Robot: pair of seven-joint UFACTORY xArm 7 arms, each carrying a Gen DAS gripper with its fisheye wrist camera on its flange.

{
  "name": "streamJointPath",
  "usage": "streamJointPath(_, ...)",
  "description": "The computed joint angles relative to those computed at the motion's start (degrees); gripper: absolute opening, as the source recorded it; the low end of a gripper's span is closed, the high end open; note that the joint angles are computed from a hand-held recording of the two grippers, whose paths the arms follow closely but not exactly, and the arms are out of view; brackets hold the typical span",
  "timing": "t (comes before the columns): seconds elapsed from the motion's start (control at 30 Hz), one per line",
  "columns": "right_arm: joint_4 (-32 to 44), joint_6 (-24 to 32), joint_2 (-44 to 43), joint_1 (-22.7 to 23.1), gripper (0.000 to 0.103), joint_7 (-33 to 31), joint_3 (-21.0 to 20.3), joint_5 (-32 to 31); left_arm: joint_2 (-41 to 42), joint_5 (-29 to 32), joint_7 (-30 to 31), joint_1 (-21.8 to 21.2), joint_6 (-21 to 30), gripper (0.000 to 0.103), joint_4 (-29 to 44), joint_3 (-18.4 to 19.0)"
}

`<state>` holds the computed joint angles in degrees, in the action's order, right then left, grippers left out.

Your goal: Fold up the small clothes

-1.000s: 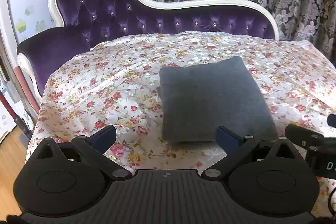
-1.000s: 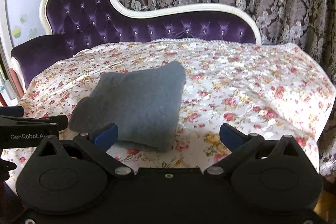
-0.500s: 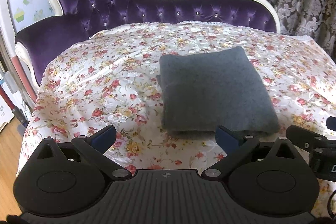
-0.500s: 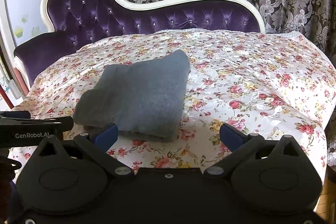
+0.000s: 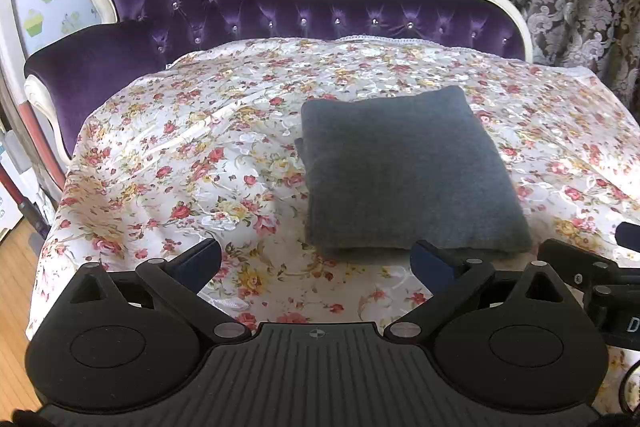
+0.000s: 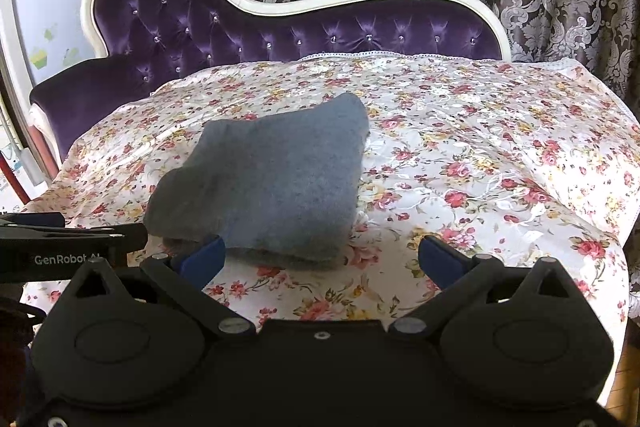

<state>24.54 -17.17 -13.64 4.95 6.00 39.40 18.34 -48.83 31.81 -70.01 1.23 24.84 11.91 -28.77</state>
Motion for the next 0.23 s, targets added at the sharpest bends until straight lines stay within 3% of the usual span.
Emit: streamJointPath(0.23,0.5,0.3,0.5,0.1,0.102,-0.1,0.0,-0.2,0.1,0.0,0.3,0.1,-0.3,0.102,-0.3,0.4)
